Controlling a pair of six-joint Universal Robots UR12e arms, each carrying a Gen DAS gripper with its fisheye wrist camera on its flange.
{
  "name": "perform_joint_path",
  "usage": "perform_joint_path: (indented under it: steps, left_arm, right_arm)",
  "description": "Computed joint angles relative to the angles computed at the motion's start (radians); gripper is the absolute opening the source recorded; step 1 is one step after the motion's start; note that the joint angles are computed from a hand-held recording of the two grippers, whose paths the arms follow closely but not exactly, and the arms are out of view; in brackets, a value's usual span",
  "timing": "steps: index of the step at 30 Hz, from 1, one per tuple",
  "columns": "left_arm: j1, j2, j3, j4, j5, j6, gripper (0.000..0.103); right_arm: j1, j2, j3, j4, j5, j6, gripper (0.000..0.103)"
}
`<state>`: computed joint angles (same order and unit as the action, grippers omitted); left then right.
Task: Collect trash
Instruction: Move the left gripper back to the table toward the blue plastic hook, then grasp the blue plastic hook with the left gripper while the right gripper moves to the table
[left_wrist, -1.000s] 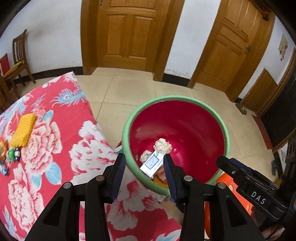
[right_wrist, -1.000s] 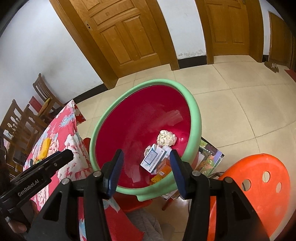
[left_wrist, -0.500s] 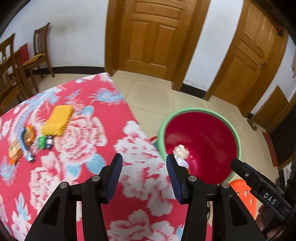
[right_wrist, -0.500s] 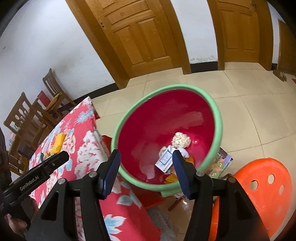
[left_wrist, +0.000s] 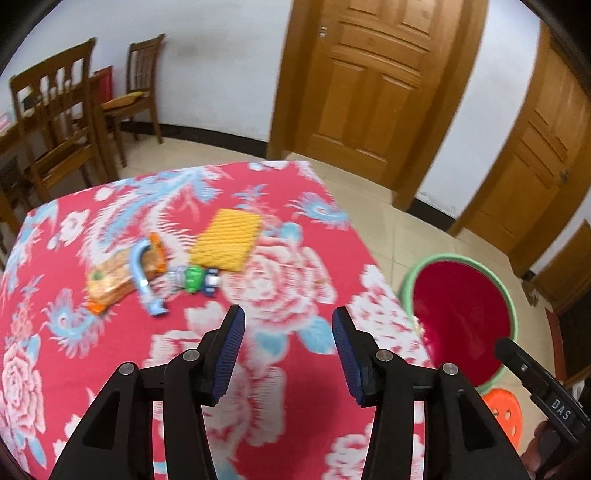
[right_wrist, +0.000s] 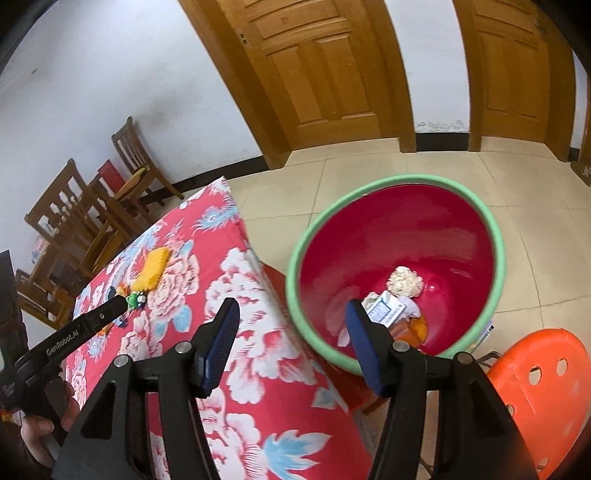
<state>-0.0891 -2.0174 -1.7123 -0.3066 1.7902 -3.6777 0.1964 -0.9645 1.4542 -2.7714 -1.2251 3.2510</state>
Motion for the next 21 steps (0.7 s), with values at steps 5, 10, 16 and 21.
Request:
perform_joint_path:
  steps: [5,10,16,21]
  left_arm:
    - [0.025,0.018,-0.034,0.004,0.025,-0.039,0.051]
    - [0.050,0.026,-0.062,0.012,0.042,-0.077,0.050]
    - [0.071,0.021,-0.073,0.015,0.050,-0.093,0.048]
    - [0.088,0.007,-0.069,0.006,0.027,-0.097,0.036]
  right_arm:
    - [0.015,0.006,-0.012,0.015,0.002,-0.017,0.061]
    - [0.026,0.011,-0.023,0.028,-0.002,-0.029,0.061]
    - [0.038,0.020,-0.040,0.049,-0.006,-0.041,0.062]
    - [0.046,0.026,-0.050,0.067,-0.004,-0.055,0.062]
